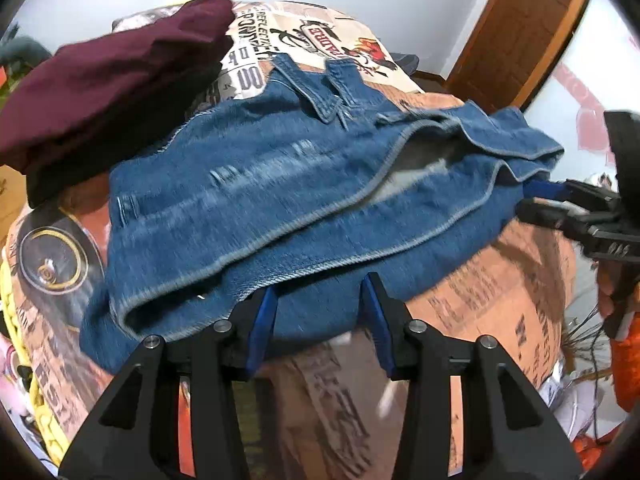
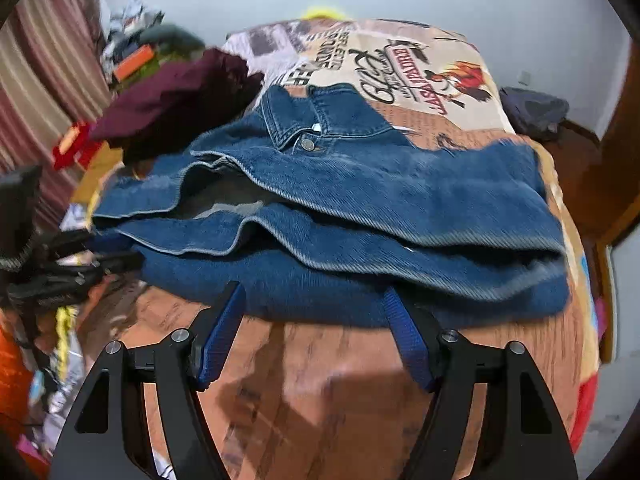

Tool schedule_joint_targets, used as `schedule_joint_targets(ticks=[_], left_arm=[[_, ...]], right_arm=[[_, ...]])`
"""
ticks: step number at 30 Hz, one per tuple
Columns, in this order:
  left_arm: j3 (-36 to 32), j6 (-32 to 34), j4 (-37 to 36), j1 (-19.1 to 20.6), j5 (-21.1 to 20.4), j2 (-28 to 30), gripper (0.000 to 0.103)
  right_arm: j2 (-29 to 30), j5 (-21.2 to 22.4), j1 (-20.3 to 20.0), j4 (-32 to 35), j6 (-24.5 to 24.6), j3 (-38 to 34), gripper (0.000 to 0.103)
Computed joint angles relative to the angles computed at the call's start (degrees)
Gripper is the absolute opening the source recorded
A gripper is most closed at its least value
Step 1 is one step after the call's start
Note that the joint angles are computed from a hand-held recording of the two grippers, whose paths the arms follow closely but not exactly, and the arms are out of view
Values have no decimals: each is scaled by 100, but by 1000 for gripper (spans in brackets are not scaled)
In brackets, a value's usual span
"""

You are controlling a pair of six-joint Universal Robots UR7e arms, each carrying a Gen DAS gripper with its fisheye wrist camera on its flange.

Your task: Fold large clothes

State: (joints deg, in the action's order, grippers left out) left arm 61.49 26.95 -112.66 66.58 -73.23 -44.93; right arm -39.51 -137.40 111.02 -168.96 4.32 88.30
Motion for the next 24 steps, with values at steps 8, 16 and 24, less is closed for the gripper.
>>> schedule_joint_targets(ticks=[8,16,24], left_arm=[[-2332,94,699,35,118,1409,44],[-3866,-50,-53,-64,1014,2372,44],[-3068,-410,203,129,499,1670,52]], right_arm=[[227,249,-255,1100,-1037,-1171,71],[618,-472,-460,137,-967,-1966,71],[302,-23,-388,22,-732,-1299,71]])
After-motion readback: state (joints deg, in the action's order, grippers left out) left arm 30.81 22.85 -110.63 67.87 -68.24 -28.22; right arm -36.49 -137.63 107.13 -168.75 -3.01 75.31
